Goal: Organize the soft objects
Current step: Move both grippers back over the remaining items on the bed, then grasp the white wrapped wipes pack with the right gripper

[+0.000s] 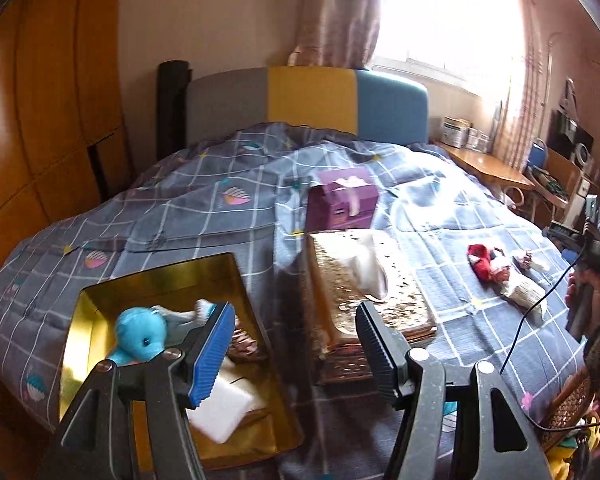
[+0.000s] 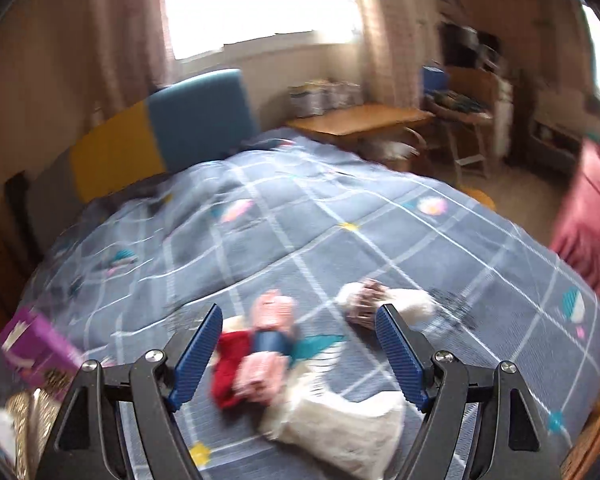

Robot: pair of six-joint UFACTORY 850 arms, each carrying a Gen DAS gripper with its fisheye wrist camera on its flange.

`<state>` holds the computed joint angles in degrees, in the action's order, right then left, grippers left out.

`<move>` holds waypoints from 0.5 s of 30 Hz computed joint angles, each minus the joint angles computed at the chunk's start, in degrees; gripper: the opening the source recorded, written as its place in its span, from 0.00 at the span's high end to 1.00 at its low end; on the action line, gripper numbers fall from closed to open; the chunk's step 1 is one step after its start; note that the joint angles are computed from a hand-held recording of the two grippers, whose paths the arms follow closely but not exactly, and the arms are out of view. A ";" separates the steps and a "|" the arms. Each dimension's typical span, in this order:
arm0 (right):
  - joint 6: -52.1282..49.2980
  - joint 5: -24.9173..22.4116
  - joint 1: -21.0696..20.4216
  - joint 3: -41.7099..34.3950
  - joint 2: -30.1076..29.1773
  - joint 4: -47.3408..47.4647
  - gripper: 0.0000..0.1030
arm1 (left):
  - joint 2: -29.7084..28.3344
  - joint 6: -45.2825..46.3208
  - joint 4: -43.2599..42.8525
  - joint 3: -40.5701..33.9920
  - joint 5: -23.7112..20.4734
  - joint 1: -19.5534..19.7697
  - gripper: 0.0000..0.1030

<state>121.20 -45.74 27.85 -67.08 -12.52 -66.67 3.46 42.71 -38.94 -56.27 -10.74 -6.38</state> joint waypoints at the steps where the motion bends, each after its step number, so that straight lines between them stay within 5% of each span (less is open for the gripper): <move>1: 1.58 0.82 -0.92 1.30 0.58 1.82 0.23 | -0.17 -0.04 0.18 -0.23 -0.10 -0.49 0.38; 8: 8.29 10.04 -4.02 5.54 3.41 4.01 0.24 | -1.72 4.30 -2.45 -2.20 -2.05 -4.30 0.38; 15: -3.28 19.02 -6.15 4.34 1.18 15.50 0.23 | -3.27 8.26 -4.34 -3.59 -4.27 -8.14 0.38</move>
<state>117.92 -26.73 21.70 -62.74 -11.34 -51.17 0.20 50.98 -43.28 -59.86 -15.01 -14.52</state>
